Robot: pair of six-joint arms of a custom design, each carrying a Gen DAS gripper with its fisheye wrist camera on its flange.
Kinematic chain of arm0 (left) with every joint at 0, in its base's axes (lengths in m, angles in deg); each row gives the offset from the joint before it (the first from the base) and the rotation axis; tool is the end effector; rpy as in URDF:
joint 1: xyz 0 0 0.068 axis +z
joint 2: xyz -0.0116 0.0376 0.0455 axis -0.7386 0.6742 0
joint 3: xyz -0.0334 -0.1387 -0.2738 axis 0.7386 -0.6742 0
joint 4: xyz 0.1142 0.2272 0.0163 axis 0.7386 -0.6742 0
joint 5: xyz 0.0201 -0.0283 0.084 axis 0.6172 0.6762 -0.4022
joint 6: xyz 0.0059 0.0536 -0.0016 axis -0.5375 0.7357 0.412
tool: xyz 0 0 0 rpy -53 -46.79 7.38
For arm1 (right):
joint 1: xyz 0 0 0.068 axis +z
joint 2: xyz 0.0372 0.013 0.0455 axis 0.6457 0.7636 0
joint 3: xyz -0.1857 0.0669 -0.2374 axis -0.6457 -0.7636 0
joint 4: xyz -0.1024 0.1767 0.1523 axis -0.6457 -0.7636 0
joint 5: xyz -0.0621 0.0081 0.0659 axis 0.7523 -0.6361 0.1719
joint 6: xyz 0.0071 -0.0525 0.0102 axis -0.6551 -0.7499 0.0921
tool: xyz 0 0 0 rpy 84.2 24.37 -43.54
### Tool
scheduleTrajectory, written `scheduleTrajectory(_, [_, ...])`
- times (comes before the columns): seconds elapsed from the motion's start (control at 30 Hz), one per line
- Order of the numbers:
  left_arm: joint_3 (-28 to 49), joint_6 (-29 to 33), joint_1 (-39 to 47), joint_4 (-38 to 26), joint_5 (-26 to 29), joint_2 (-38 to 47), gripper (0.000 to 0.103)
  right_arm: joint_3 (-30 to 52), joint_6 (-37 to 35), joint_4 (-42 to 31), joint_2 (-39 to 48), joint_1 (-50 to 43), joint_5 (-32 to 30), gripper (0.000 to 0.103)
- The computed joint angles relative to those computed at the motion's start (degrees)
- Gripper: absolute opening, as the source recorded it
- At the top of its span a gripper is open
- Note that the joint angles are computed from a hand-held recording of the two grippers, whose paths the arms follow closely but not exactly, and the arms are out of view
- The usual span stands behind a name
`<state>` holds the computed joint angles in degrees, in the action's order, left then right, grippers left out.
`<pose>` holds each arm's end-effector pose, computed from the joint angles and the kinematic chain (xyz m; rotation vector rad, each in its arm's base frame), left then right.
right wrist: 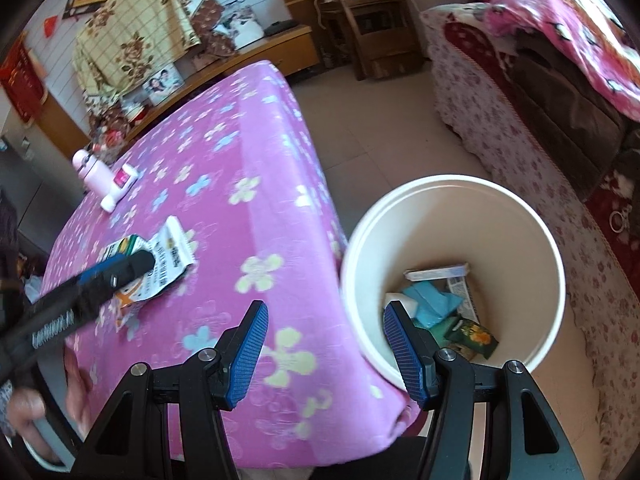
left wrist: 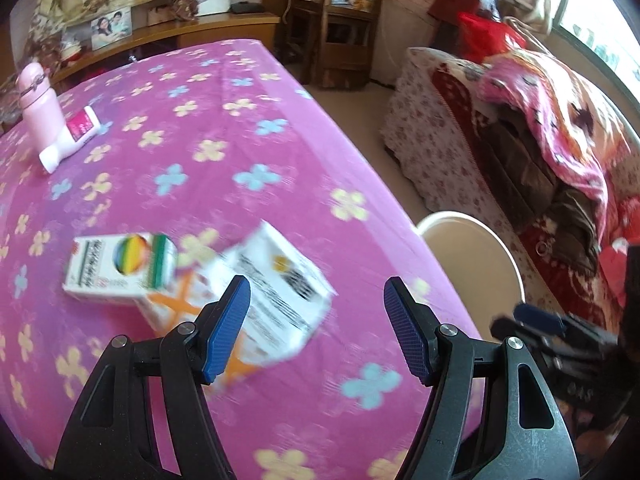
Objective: Collect trash
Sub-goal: 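Move both open tools back over the snack bag and ointment box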
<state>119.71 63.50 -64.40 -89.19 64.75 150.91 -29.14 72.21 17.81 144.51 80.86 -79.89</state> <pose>0.2659 -0.0813 0.2119 0.0324 2.5347 -0.2623 0.2312 0.1945 0.1934 -0.0317 2.5988 0.4197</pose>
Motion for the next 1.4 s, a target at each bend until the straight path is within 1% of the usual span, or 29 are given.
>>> scheduleTrajectory(0.1, [2.37, 2.07, 5.00, 0.70, 2.86, 2.54, 0.068, 1.24, 0.13, -0.32, 0.85, 1.16, -0.07, 0.058])
scheduleTrajectory(0.2, [5.20, 2.70, 8.82, 1.80, 4.51, 6.51, 0.068, 2.29, -0.07, -0.98, 1.15, 2.13, 0.03, 0.058])
scheduleTrajectory(0.3, [9.44, 2.44, 12.60, 0.80, 8.74, 12.32, 0.068, 2.63, -0.33, -1.66, 0.78, 2.46, 0.25, 0.058])
scheduleTrajectory(0.33, [10.57, 2.42, 13.31, 0.36, 9.39, 13.96, 0.068, 2.56, -0.37, -1.71, 0.56, 2.43, 0.23, 0.058])
scheduleTrajectory(0.43, [11.81, 2.90, 14.46, 0.12, 9.10, 16.47, 0.068, 2.66, -0.34, -1.60, 0.58, 2.28, -0.08, 0.059])
scheduleTrajectory(0.53, [11.63, 4.14, 16.79, -1.72, 12.65, 17.18, 0.068, 3.30, -0.26, -1.69, 1.31, 2.49, -0.28, 0.059])
scheduleTrajectory(0.57, [11.06, 5.13, 17.80, -2.74, 14.14, 16.64, 0.068, 3.58, -0.30, -1.59, 1.76, 2.46, -0.61, 0.060])
scheduleTrajectory(0.67, [8.95, 8.39, 19.83, -5.31, 15.22, 14.24, 0.068, 4.63, -0.34, -1.28, 3.06, 2.75, -1.47, 0.060])
scheduleTrajectory(0.77, [5.49, 13.38, 23.52, -8.41, 17.46, 10.67, 0.068, 6.35, -0.51, -1.03, 4.72, 3.92, -3.02, 0.060])
scheduleTrajectory(0.87, [0.86, 19.48, 28.89, -11.20, 18.96, 6.34, 0.068, 8.85, -0.96, -0.89, 7.12, 5.93, -4.66, 0.061])
scheduleTrajectory(0.97, [-3.08, 25.04, 34.54, -13.22, 18.92, 2.31, 0.068, 12.25, -1.46, -1.78, 10.19, 8.37, -4.14, 0.061])
scheduleTrajectory(1.07, [-4.81, 30.32, 41.39, -16.15, 21.91, -1.12, 0.068, 16.13, -1.52, -2.61, 13.70, 9.88, -4.77, 0.061])
scheduleTrajectory(1.13, [-5.19, 34.54, 46.07, -19.26, 24.24, -4.39, 0.068, 19.27, -0.98, -3.48, 15.99, 10.54, -5.75, 0.062])
scheduleTrajectory(1.17, [-5.34, 36.09, 47.59, -20.24, 24.82, -5.67, 0.068, 20.59, -0.47, -3.84, 16.89, 10.73, -6.31, 0.065])
scheduleTrajectory(1.23, [-5.87, 38.28, 49.53, -20.64, 24.35, -8.29, 0.068, 22.85, 1.12, -3.41, 18.62, 11.00, -7.98, 0.071])
scheduleTrajectory(1.3, [-6.73, 39.41, 49.97, -18.94, 22.51, -10.09, 0.068, 25.93, 2.37, -4.18, 20.72, 11.43, -8.70, 0.072])
scheduleTrajectory(1.33, [-7.28, 39.78, 50.07, -17.56, 21.44, -10.65, 0.068, 28.18, 2.61, -5.26, 22.07, 11.94, -8.48, 0.073])
scheduleTrajectory(1.4, [-7.76, 40.94, 51.36, -15.83, 21.10, -10.25, 0.068, 32.55, 2.56, -7.84, 24.69, 13.00, -7.27, 0.076])
